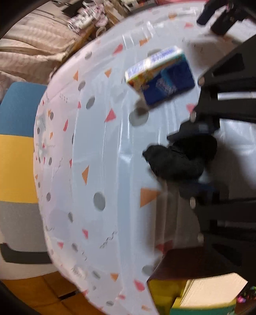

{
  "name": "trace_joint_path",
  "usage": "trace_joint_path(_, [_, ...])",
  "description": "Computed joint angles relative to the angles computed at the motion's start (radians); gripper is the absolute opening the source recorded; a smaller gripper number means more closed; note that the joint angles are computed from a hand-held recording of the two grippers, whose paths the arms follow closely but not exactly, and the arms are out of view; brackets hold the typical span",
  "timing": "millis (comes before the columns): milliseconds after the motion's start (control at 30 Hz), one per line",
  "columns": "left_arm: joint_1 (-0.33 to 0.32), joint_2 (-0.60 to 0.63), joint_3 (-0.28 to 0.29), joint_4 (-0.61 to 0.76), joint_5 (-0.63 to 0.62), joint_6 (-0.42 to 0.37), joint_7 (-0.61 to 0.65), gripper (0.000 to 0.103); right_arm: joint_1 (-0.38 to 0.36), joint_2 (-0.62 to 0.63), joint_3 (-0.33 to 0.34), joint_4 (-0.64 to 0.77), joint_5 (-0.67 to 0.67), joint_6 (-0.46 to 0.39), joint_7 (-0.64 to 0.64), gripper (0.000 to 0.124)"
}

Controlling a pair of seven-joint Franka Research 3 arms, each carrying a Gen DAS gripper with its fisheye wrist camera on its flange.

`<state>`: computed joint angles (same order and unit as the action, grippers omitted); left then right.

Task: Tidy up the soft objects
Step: 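Move the left tool to the black scrunchie on the table and grasp it, then grasp the blue-and-white box with the right tool while the left tool holds the black scrunchie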

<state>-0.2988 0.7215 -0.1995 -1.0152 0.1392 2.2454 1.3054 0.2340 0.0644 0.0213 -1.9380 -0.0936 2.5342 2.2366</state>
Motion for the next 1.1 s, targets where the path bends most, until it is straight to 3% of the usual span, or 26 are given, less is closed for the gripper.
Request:
trace_joint_path(367, [0.083, -0.234, -0.095, -0.374, -0.16, 0.157, 0.096, 0.023, 0.004, 0.003, 0.002, -0.005, 0.017, 0.014, -0.024, 0.098])
trace_joint_path(533, [0.1, -0.319, -0.12, -0.506, -0.259, 0.146, 0.119, 0.023, 0.005, 0.011, 0.002, -0.002, 0.025, 0.004, -0.027, 0.098])
trace_joint_path(767, [0.096, -0.432, -0.12, -0.704, -0.312, 0.306, 0.163, 0.023, 0.01, 0.014, -0.001, -0.011, 0.012, 0.035, -0.03, 0.097])
trace_joint_path(933, [0.068, -0.515, -0.108, -0.879, -0.258, 0.512, 0.175, 0.023, 0.029, 0.002, -0.006, -0.042, -0.131, 0.172, 0.02, 0.097])
trace_joint_path(1033, [0.066, -0.527, -0.11, -0.919, -0.244, 0.573, 0.184, 0.023, 0.045, 0.01, -0.017, -0.029, -0.315, 0.209, 0.115, 0.095])
trace_joint_path(1100, [0.072, -0.524, -0.118, -0.92, -0.254, 0.584, 0.197, 0.023, 0.05, 0.037, -0.017, 0.012, -0.348, 0.191, 0.123, 0.093])
